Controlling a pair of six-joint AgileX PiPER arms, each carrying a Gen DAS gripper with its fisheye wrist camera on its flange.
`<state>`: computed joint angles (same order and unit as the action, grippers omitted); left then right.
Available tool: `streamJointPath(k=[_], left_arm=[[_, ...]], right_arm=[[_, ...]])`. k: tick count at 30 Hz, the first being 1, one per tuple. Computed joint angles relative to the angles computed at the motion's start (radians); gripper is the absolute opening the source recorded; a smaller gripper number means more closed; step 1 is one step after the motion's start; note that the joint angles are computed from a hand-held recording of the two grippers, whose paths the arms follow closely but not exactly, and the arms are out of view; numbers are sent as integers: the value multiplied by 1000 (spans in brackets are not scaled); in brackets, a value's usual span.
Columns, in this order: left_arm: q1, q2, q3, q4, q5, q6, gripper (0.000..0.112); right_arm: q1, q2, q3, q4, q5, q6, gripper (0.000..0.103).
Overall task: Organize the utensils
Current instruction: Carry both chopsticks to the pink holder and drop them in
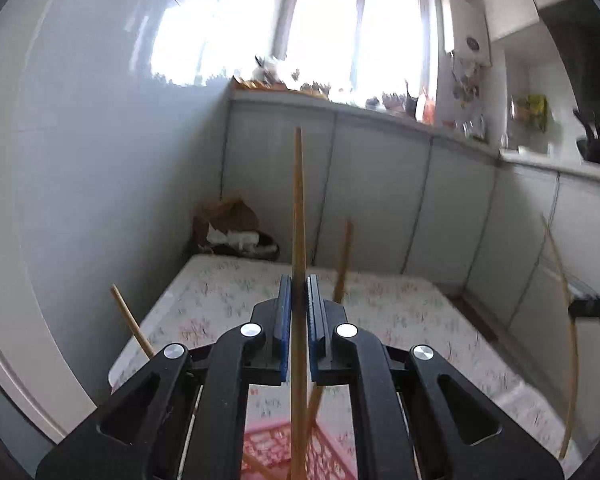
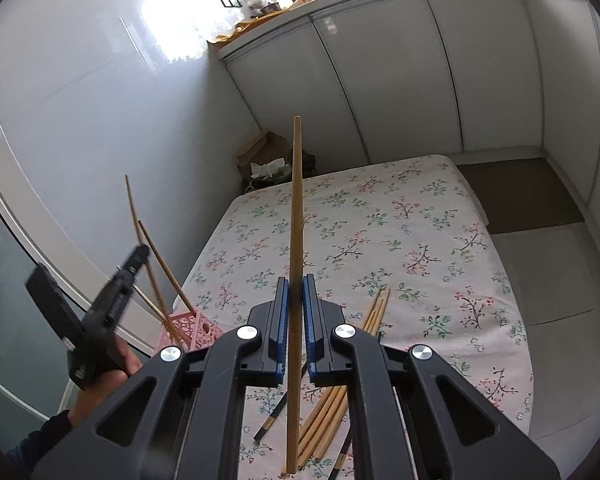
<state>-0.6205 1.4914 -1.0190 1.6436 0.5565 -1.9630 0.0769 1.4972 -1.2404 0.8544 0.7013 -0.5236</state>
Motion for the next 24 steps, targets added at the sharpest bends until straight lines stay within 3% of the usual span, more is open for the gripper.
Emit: streamJointPath(k=[5, 7, 11, 12, 14, 19, 24], left_arm=[[5, 2, 0, -121, -16, 126, 8], [39, -16, -22, -313, -79, 293, 10], [59, -64, -79, -613, -38, 540, 25], [62, -80, -106, -711, 2, 614, 31], [67, -107, -172, -894, 109, 742, 62], [86, -129, -313, -1194, 378, 960, 71], [154, -174, -271, -1334, 419, 1036, 75]], right_arm=[[-11, -2, 6, 29, 9, -29, 7], [-11, -3, 7, 26, 12, -29, 7], [1, -1, 5, 8, 4, -11, 7], [5, -2, 7, 8, 1, -10, 7], [23, -4, 13, 8, -17, -8, 7], [96, 0, 44, 75, -102, -44, 7], [211, 5, 53, 168, -239, -56, 7]])
